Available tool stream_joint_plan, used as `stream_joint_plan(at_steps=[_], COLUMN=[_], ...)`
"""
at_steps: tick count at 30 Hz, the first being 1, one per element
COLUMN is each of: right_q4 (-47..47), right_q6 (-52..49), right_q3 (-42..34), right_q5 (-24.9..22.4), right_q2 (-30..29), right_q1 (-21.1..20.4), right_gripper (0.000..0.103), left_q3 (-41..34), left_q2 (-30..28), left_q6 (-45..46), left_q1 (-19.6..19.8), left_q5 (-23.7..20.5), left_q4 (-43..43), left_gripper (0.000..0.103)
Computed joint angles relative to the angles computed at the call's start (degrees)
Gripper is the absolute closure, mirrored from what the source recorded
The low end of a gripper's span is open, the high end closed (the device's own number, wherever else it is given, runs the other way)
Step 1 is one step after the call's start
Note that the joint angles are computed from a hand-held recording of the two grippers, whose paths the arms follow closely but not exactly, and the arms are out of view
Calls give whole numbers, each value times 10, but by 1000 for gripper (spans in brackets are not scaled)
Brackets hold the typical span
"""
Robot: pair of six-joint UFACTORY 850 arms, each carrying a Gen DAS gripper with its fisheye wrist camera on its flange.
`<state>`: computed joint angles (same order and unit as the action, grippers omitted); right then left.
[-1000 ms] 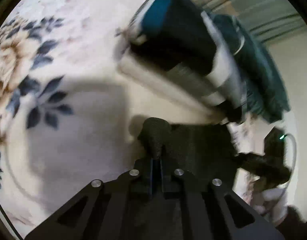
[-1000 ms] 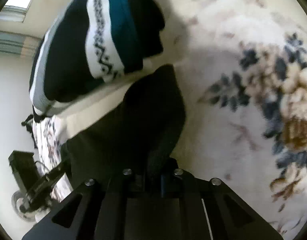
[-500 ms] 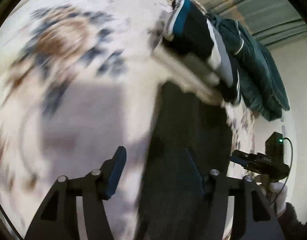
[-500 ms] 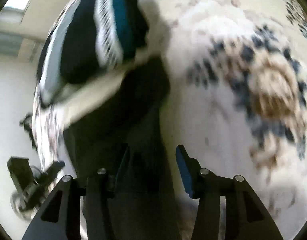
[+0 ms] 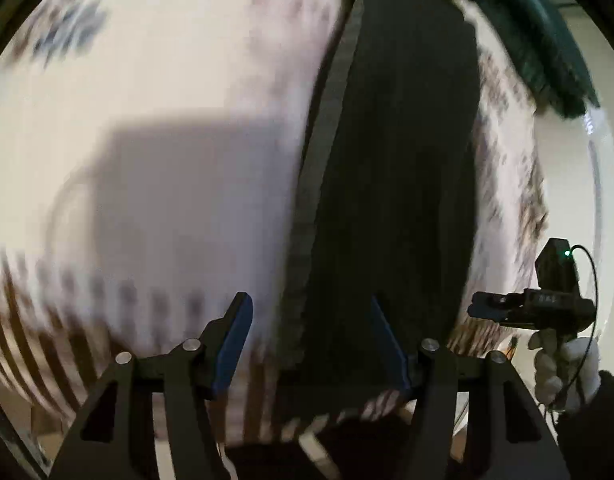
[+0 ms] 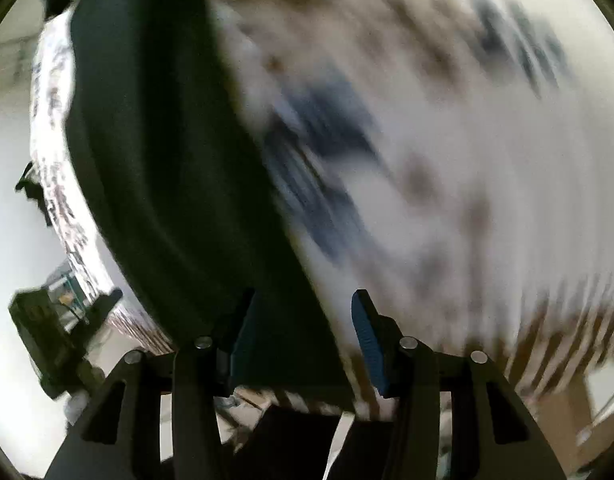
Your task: Fold small clothes
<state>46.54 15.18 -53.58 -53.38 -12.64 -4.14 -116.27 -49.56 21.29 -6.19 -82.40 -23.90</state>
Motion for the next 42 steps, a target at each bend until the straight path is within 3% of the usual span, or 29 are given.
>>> stream_joint_plan(at_steps=[3, 6, 9, 13, 19, 30, 32, 33, 34, 35, 39, 42], right_q4=[38, 72, 80, 45, 22, 63, 68, 71, 89, 95, 26, 34], right_q6=[-4, -12, 9, 55, 81, 39, 35, 34, 9, 1, 58, 47], right_q3=[54, 80, 50, 5, -20, 11, 8, 5, 16, 24, 3, 5], right_q5=[18, 54, 93, 134, 164, 208, 213, 216, 220, 222, 229, 227], right_q2=[25, 31, 0, -27, -45, -28, -30, -33, -25, -17, -18, -2], right_q1=[22, 58, 118, 170, 199, 203, 208, 211, 204, 202, 225, 225], right_gripper=[53, 53, 53, 53, 53, 53, 60, 74, 84, 96, 96, 96], left_q3=[90, 153, 205, 230, 259, 309, 314, 324, 332, 336, 343, 334], left_q2=[49, 89, 124, 143, 163, 193, 197, 201, 207, 210, 228, 235], left_q6=[8, 12, 1, -23, -48, -53, -45, -30, -5, -1, 6, 17], left_q1=[-4, -24, -38, -59, -87, -104, -102, -96, -89, -87, -72, -64], left_q5=[34, 96, 155, 191, 219, 252, 257, 267, 269, 271, 263, 245], left_q4=[20, 62, 106, 139, 153, 151, 146, 139, 112, 103, 56, 23], left_gripper=[46, 46, 46, 46, 45, 46, 46, 59, 86, 94, 96, 96])
